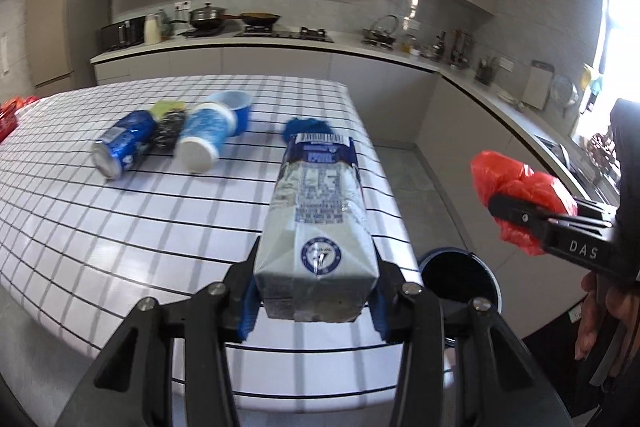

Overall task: Collect trash
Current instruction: 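Carry the red bag and white milk carton over the black bin with both tools, then open both tools to drop the bag and carton into the bin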

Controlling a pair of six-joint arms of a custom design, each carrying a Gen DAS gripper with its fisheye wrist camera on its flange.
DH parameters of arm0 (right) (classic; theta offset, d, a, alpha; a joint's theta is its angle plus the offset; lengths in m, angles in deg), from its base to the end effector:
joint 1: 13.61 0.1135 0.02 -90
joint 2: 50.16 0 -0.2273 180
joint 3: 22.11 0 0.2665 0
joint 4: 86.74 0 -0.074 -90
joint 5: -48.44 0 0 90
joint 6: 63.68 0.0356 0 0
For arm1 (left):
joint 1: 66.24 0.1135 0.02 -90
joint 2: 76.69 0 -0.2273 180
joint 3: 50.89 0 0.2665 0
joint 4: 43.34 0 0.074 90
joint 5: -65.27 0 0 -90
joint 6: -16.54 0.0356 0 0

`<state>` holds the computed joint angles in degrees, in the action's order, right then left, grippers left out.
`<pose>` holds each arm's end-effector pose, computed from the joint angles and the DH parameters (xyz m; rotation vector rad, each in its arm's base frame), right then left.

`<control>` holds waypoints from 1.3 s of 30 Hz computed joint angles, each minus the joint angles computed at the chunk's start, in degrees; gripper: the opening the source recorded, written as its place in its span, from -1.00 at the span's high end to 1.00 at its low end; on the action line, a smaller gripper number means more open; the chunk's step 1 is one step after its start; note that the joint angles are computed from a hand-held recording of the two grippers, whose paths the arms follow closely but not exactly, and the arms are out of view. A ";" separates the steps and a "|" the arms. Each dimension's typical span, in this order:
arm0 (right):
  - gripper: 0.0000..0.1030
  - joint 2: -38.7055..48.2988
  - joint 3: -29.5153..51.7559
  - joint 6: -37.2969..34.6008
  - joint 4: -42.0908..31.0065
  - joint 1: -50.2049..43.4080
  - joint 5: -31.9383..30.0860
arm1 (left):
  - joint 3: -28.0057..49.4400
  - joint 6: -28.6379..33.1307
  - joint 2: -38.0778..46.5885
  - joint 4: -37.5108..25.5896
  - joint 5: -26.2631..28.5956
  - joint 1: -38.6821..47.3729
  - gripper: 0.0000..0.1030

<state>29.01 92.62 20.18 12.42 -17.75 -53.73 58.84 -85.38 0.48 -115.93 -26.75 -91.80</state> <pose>0.2705 -0.0121 0.4144 -0.1436 2.3400 0.1624 0.2514 -0.1188 0.4081 0.2530 2.2733 -0.3042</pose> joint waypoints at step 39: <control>0.16 26.31 0.81 -51.99 -6.44 -40.79 -15.92 | 21.85 -10.25 38.35 1.62 -4.30 -28.63 0.12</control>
<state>55.32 93.44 -31.81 5.99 -58.53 -69.65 80.69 -95.64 38.83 -114.31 -31.05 -120.42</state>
